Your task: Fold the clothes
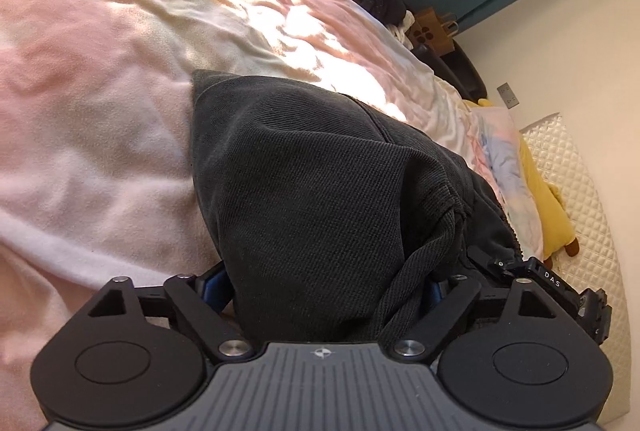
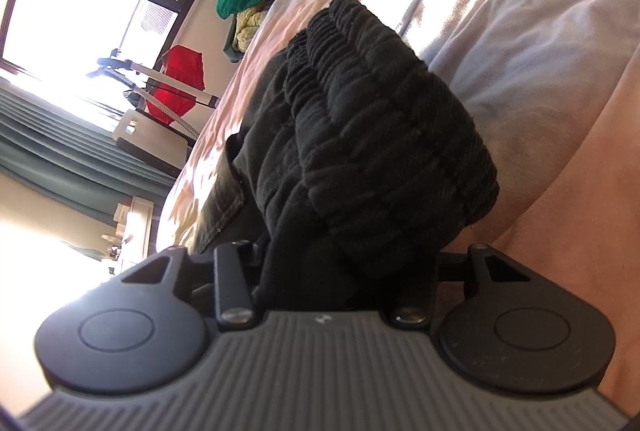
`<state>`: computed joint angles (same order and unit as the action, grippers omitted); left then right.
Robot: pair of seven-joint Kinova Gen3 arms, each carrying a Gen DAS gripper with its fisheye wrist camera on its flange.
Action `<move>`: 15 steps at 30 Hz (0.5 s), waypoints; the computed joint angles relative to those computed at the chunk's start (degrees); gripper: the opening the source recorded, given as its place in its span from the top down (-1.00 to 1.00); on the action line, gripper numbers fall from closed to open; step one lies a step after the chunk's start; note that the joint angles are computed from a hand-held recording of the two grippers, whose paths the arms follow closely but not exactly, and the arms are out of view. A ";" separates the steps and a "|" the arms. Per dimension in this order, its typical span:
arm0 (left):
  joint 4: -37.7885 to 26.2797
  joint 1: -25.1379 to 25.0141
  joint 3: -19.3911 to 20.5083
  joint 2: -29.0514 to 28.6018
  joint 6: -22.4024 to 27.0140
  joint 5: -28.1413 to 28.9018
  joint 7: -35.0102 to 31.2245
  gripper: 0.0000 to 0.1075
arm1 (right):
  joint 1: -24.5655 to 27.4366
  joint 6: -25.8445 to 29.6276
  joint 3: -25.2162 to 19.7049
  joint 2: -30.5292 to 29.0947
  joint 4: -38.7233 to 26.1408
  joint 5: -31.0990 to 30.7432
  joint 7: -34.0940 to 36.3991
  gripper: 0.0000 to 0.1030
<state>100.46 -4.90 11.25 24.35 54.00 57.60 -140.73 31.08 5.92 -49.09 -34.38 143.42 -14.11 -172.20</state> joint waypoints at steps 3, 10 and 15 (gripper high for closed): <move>1.92 0.17 -0.06 -1.92 -2.50 1.22 -1.46 -0.10 | 2.39 3.60 -2.15 -2.10 -2.89 1.68 1.14 0.22; 5.49 2.05 -1.06 -9.60 -6.15 3.97 -4.19 0.20 | 0.91 6.02 0.02 -6.98 -4.38 2.47 1.72 0.34; 3.07 6.47 -1.51 -14.61 -6.35 2.74 0.20 0.21 | -4.26 7.56 9.61 -12.34 -3.28 3.57 3.46 0.35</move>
<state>103.53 1.56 9.74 9.74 47.65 60.34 -140.53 26.83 13.48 -39.48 -46.71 140.14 -10.54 -168.74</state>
